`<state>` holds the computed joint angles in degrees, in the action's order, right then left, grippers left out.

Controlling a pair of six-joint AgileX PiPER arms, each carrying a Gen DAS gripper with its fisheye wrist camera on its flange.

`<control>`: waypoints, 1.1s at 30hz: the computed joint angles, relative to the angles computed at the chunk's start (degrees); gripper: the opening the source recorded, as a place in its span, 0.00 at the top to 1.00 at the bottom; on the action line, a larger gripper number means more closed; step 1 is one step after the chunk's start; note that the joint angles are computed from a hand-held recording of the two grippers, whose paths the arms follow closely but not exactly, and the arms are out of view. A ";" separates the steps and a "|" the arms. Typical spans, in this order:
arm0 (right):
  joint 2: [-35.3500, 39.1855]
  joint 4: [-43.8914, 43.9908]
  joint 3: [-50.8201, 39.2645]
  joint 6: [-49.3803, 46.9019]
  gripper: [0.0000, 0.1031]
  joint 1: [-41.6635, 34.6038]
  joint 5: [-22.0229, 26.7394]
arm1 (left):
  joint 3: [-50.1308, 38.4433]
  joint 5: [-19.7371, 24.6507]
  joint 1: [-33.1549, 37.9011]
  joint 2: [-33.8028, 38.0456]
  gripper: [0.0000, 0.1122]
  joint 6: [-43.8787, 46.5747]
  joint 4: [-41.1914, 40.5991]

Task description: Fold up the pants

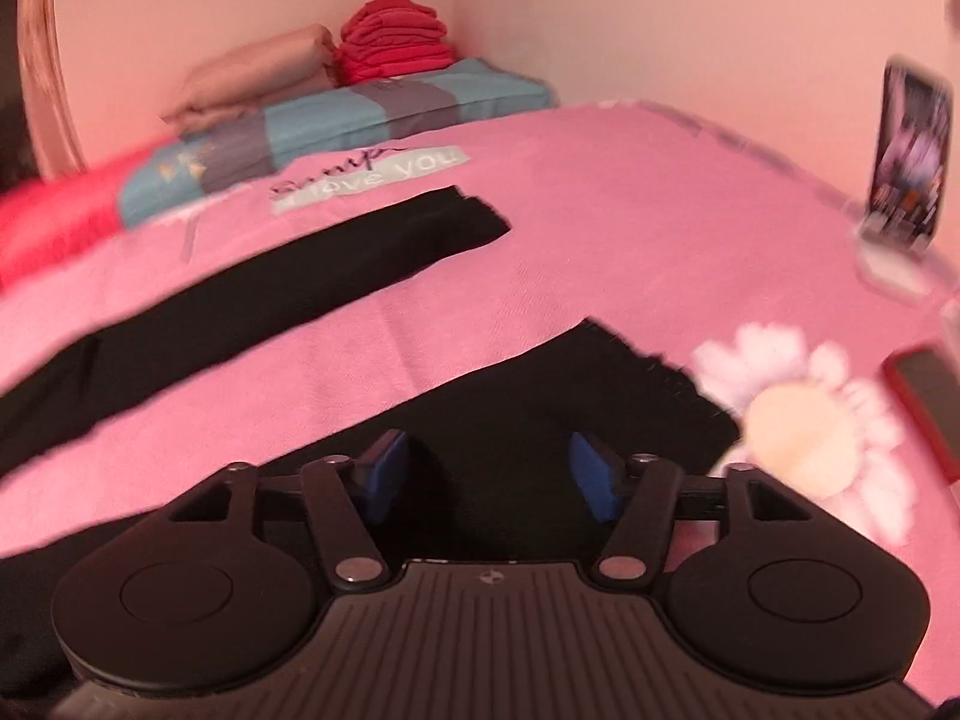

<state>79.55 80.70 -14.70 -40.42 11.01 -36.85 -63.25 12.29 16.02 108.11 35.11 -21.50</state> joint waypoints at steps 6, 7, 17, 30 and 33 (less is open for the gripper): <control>5.47 9.90 -5.21 -8.85 0.14 15.76 -10.93 | 1.18 -2.19 0.75 0.29 0.08 4.69 -3.76; 5.47 9.69 -5.74 -9.61 0.14 16.02 -10.07 | 1.30 -2.26 0.99 0.34 0.08 6.95 -6.07; 3.47 7.52 -3.55 -4.81 0.13 1.67 -1.16 | 2.94 -3.87 2.40 0.58 0.08 27.55 -25.42; 7.54 13.54 -21.65 -23.51 0.19 20.99 12.74 | 4.81 -4.85 3.27 0.72 0.08 53.34 -50.11; 12.85 18.18 -29.29 -31.93 0.31 20.33 28.48 | 5.00 -4.85 3.34 0.73 0.08 56.42 -53.02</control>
<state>92.40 98.87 -43.99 -72.35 31.34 -8.37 -58.26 7.45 19.35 108.84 91.53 -74.53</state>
